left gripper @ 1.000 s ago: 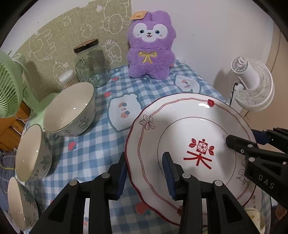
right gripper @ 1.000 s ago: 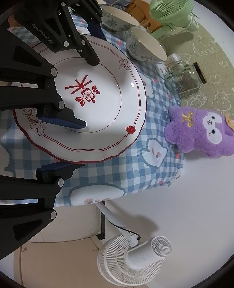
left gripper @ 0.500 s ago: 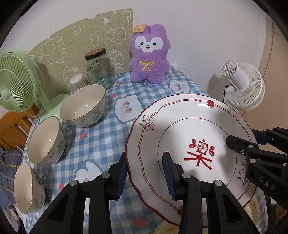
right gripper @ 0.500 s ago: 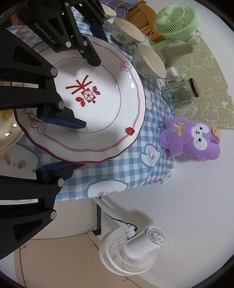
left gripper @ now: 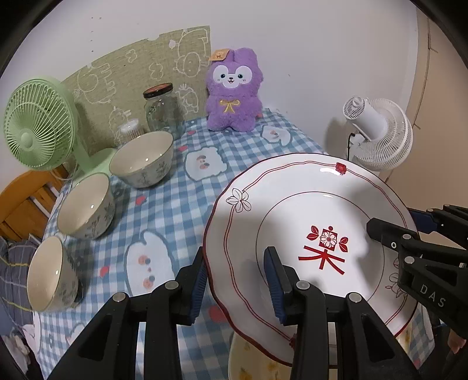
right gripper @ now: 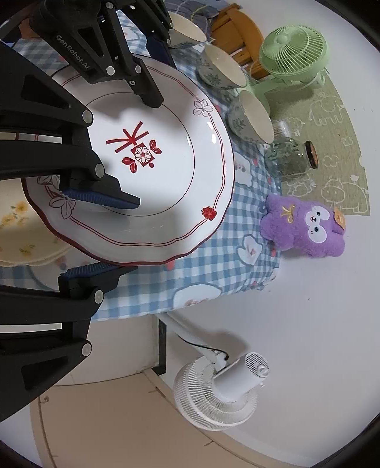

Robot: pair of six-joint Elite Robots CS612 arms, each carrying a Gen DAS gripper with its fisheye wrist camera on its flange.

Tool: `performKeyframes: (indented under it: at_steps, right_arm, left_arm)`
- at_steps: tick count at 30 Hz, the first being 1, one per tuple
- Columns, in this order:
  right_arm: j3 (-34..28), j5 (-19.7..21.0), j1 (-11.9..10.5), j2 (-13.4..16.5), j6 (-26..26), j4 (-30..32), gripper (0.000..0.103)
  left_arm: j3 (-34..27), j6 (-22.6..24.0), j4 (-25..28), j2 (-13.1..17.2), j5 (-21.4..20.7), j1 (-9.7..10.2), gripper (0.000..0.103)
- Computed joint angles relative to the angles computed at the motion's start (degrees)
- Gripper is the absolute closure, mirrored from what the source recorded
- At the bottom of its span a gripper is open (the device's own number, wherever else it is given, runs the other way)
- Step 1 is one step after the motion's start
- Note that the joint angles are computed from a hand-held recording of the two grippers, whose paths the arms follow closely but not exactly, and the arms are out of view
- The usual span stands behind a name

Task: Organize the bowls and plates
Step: 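Carry the white plate over the yellow-flowered plate stack with both grippers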

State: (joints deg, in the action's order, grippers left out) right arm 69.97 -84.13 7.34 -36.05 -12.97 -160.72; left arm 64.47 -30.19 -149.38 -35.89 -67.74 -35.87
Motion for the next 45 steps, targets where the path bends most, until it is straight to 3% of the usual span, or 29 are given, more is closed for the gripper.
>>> performKeyframes:
  at_steps: [19,29,45]
  right_arm:
    - [10.66,0.24,-0.35,-3.89,-0.35,-7.28,0.065]
    - [13.79,-0.28,-0.62,-4.36,-0.88,-8.88,0.065]
    - [14.96,0.06,-0.87,-4.05,-0.82,-10.42,0.064]
  left_arm:
    - [8.1,-1.64,-4.05,-3.37,0.88,-2.28,0.065]
    - [9.34,-2.69,-3.27,-3.43,-0.56,-2.87,0.065]
    - [10.72,-0.58,-5.71,-3.3,2.52,-3.79,0.064]
